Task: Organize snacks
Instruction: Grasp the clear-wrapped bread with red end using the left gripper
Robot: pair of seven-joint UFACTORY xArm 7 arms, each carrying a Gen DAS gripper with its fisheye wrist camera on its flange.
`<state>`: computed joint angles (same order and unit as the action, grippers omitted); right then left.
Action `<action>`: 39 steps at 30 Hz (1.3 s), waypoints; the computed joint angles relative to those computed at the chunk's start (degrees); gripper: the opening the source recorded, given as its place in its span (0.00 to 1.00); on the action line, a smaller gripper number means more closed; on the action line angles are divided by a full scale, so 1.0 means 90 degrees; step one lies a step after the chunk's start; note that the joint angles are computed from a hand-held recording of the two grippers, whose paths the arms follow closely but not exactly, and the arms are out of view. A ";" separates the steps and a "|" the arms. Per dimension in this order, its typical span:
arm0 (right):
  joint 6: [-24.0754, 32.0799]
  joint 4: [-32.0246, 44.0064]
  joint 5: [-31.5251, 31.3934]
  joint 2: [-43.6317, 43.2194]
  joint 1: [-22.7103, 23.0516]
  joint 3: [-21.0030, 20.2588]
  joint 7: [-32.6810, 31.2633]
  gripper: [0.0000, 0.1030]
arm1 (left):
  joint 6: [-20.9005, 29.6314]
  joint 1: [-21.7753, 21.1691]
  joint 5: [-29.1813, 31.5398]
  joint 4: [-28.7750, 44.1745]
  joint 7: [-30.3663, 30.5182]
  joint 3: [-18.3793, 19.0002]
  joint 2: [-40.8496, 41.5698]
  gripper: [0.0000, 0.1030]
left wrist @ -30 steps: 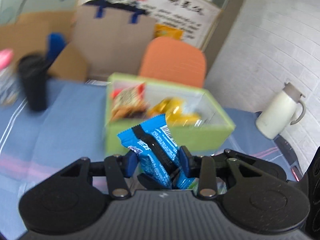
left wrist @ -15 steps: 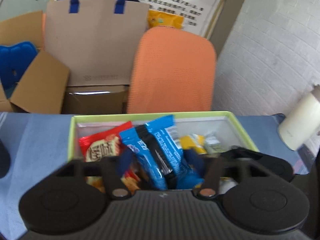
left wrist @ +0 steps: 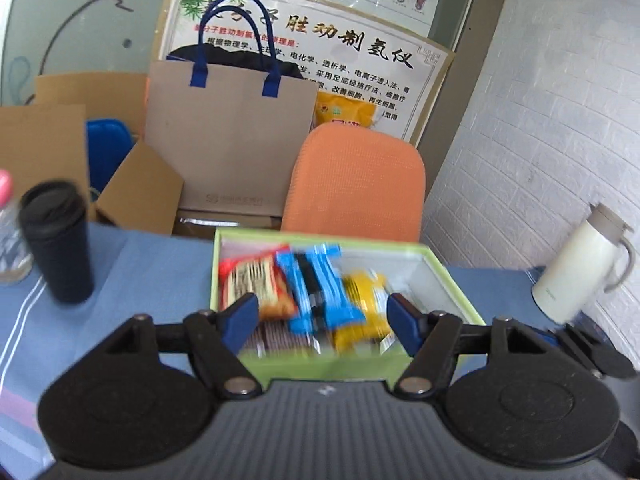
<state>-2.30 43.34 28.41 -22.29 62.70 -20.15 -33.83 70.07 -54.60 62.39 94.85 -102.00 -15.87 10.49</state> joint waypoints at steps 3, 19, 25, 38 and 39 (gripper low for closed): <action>-0.0184 -0.1138 -0.0133 -0.0912 -0.1408 0.1428 0.0909 0.90 | 0.0812 -0.0531 -0.0008 0.0431 -0.0230 -0.0148 0.0457 0.69; 0.2058 -0.4163 -0.0922 -0.5596 -0.3688 0.3111 0.3686 0.90 | 0.1299 -0.1958 -0.1080 0.1561 -0.0779 0.0510 0.1774 0.69; 0.2211 -0.4308 -0.1493 -0.5574 -0.3819 0.2869 0.3895 0.90 | 0.1307 -0.2092 -0.1265 0.1845 -0.0655 0.0719 0.1964 0.69; 0.1915 -0.3533 -0.2484 -0.3469 -0.4131 0.2397 0.3759 0.90 | 0.0826 -0.2095 -0.1109 0.1774 -0.0695 0.0781 0.1875 0.71; 0.2003 -0.3517 -0.2551 -0.3422 -0.4248 0.2461 0.3735 0.90 | 0.0756 -0.2090 -0.1096 0.1876 -0.0621 0.0784 0.1946 0.71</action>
